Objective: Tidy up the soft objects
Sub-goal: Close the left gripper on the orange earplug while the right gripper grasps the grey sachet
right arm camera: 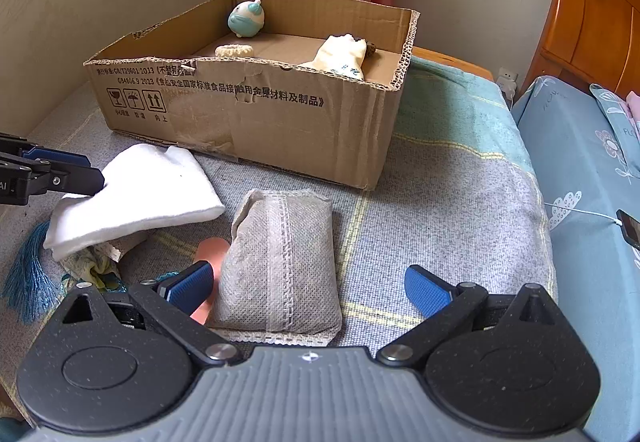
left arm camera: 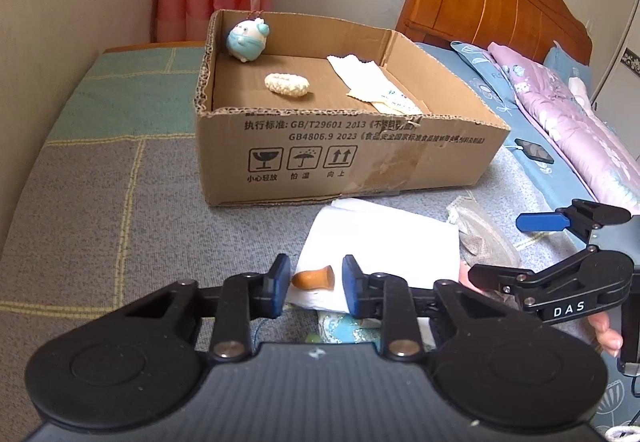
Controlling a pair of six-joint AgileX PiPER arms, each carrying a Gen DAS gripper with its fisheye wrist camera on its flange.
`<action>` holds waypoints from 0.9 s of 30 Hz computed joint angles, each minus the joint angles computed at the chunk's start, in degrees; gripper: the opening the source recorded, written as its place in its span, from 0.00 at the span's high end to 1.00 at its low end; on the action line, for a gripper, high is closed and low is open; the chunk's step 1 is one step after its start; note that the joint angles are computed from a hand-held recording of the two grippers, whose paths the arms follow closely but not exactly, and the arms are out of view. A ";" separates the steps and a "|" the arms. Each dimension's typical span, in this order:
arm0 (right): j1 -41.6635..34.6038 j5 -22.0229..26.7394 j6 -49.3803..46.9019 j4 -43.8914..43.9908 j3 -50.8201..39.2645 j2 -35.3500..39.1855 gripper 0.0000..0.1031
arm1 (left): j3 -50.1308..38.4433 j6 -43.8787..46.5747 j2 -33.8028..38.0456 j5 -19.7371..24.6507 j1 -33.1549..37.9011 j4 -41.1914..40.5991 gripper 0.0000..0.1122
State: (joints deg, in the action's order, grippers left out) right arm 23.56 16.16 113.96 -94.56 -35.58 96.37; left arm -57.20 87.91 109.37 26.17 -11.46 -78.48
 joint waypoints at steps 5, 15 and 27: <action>-0.02 0.12 0.07 0.00 -0.06 0.00 0.00 | 0.17 -0.09 0.31 -0.54 0.36 -0.45 0.83; 0.50 1.54 -1.66 1.46 0.12 -0.08 0.00 | 1.67 9.12 -0.21 -9.81 -1.12 -6.87 0.82; 2.87 6.12 -2.21 3.45 -1.57 1.65 0.00 | 3.35 16.94 -0.90 -14.65 -3.14 -15.47 0.73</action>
State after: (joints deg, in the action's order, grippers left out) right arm 26.43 22.28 111.75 -91.11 -37.15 98.01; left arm -53.85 104.84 108.48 11.52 -14.60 -93.95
